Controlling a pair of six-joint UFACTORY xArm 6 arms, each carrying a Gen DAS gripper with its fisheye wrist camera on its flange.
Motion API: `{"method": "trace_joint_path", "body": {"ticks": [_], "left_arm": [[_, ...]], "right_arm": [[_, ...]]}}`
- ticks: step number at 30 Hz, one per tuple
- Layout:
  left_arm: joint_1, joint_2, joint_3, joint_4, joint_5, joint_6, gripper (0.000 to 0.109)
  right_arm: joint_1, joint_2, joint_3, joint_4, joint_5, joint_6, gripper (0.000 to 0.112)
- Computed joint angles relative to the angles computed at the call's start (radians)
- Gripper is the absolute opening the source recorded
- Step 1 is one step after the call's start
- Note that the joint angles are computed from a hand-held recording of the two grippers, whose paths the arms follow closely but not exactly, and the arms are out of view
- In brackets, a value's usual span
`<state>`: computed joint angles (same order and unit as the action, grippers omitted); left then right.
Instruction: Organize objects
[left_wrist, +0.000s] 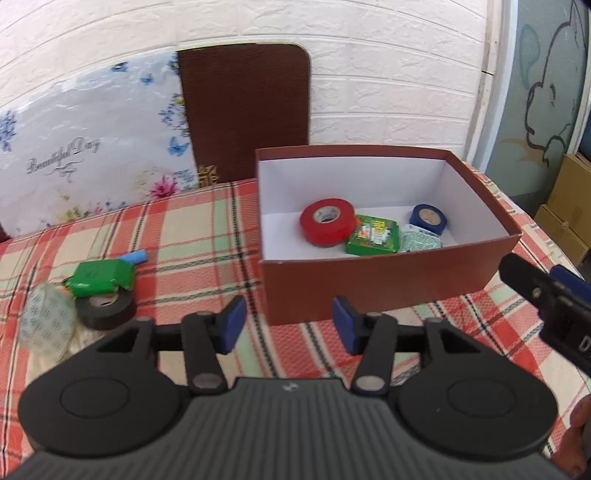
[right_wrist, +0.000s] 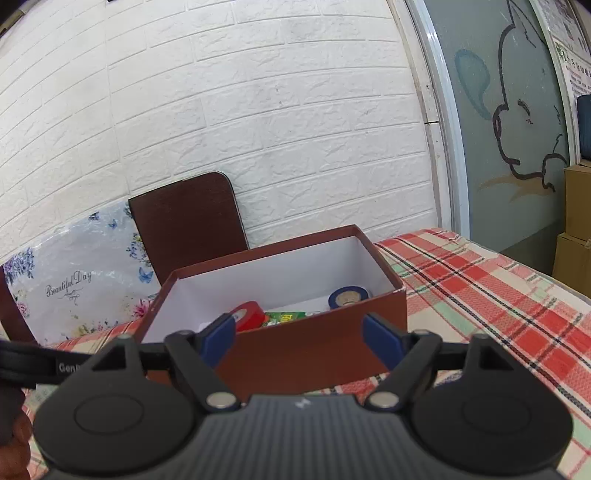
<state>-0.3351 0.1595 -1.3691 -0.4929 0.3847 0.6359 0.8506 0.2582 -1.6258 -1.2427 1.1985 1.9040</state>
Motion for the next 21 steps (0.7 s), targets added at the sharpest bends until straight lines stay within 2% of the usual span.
{"method": "trace_joint_path", "body": {"ticks": [4,7,12,21], "left_arm": [[0.011,-0.058,0.074,-0.001,-0.064,0.007,0.086],[0.023,-0.092,0.107,-0.015,-0.07,0.013,0.096],[0.036,-0.124,0.143,0.022,-0.074,-0.024,0.099],[0.037,-0.164,0.188,0.011,-0.098,-0.007,0.103]], "right_arm": [[0.024,-0.002,-0.015,0.015,0.008,0.001,0.086],[0.04,0.005,-0.035,0.035,0.015,0.0,0.091],[0.056,0.015,-0.064,0.051,0.014,0.007,0.098],[0.098,0.03,-0.104,0.033,0.058,0.005,0.099]]}}
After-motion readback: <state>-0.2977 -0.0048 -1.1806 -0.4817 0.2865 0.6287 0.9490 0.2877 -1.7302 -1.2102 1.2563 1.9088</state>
